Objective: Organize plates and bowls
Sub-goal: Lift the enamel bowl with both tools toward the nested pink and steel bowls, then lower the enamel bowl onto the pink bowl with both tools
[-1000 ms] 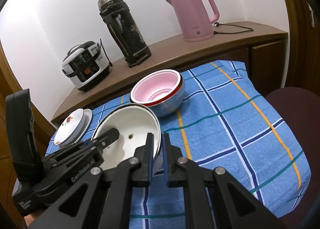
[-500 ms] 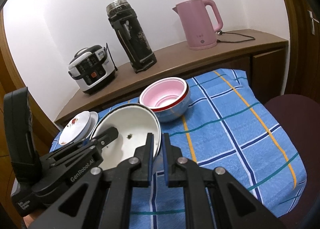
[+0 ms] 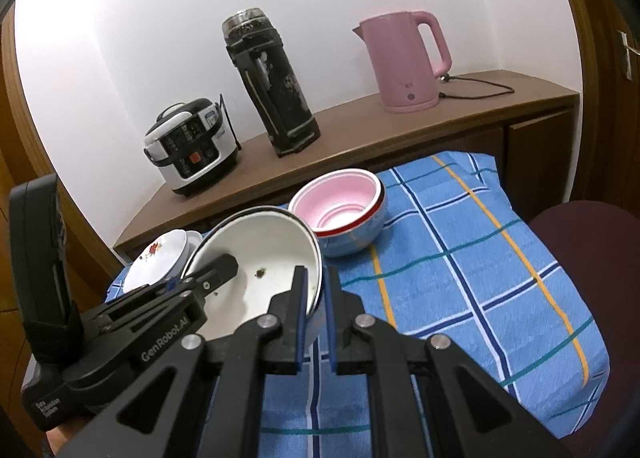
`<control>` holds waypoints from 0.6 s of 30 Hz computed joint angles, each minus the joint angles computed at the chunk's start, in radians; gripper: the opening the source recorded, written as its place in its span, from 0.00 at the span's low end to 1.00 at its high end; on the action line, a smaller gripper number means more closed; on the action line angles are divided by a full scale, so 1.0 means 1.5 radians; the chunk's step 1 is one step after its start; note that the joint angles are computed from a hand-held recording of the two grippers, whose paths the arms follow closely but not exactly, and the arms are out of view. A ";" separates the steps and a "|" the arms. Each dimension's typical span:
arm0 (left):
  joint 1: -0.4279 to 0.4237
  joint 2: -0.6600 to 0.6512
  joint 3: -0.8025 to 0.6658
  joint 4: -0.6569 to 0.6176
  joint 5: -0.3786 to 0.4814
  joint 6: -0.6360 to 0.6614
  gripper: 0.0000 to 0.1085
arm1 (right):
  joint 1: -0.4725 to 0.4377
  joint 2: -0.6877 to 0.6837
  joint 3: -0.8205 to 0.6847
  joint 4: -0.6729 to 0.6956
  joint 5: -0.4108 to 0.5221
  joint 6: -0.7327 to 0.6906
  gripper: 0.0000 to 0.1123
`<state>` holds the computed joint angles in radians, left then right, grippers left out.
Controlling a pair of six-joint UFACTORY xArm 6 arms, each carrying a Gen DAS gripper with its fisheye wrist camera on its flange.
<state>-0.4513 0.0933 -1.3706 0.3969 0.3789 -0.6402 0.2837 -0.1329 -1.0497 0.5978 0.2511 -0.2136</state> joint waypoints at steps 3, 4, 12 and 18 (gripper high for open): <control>0.002 0.015 -0.021 -0.002 0.002 0.005 0.09 | -0.003 0.011 -0.015 0.006 0.000 -0.008 0.07; 0.002 0.022 -0.030 -0.005 0.003 0.009 0.09 | -0.004 0.015 -0.020 0.008 0.000 -0.011 0.07; 0.003 0.084 -0.116 -0.046 0.022 0.050 0.09 | -0.019 0.060 -0.075 0.025 0.001 -0.030 0.07; 0.005 0.148 -0.206 -0.064 0.039 0.066 0.09 | -0.032 0.108 -0.134 0.048 0.006 -0.048 0.07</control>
